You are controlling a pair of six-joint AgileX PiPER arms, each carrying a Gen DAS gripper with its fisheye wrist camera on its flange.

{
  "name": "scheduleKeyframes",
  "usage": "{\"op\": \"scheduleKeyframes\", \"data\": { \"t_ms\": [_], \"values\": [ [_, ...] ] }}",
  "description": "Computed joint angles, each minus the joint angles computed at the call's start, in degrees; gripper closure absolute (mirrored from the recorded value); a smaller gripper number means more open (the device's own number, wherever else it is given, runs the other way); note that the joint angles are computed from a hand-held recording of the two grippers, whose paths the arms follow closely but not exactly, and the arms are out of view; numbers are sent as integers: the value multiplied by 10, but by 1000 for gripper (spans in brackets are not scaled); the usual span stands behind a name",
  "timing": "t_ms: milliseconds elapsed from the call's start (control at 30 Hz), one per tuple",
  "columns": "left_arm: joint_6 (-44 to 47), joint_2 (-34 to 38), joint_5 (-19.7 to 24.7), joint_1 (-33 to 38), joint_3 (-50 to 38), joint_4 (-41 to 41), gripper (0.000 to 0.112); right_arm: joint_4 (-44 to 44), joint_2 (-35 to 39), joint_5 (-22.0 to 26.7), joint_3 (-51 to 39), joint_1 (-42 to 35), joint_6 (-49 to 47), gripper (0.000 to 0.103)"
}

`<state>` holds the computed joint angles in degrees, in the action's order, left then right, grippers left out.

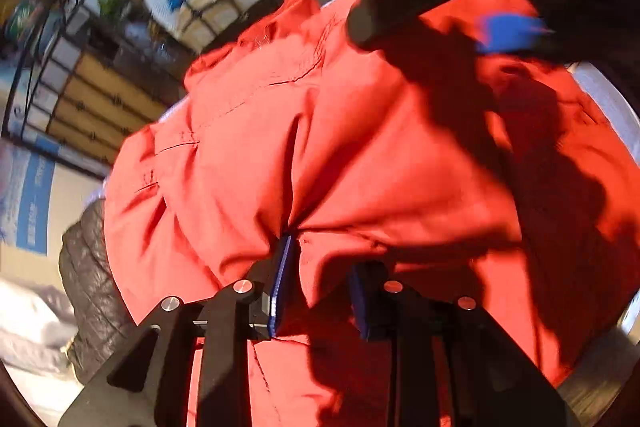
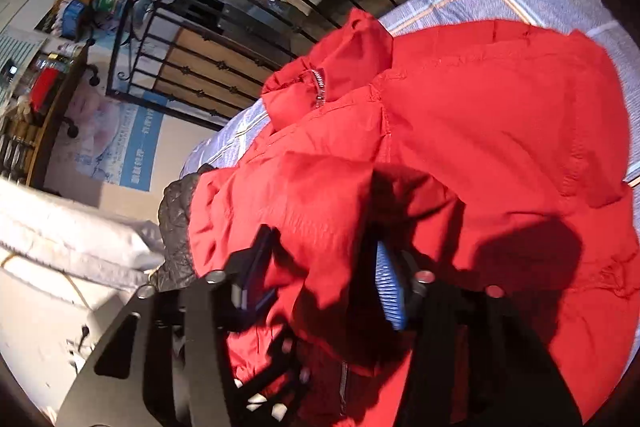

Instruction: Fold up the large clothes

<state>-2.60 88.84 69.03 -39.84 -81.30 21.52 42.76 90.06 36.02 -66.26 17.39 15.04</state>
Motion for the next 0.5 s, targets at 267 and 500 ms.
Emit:
{"op": "scheduleKeyframes", "data": {
  "t_ms": [267, 500],
  "values": [
    [109, -164, -45, 159, 69, -228, 24, -216, 54, 97, -224, 3, 6, 96],
    [72, -166, -28, 289, 89, -207, 25, -281, 165, 192, -287, -15, 27, 87]
  ]
}}
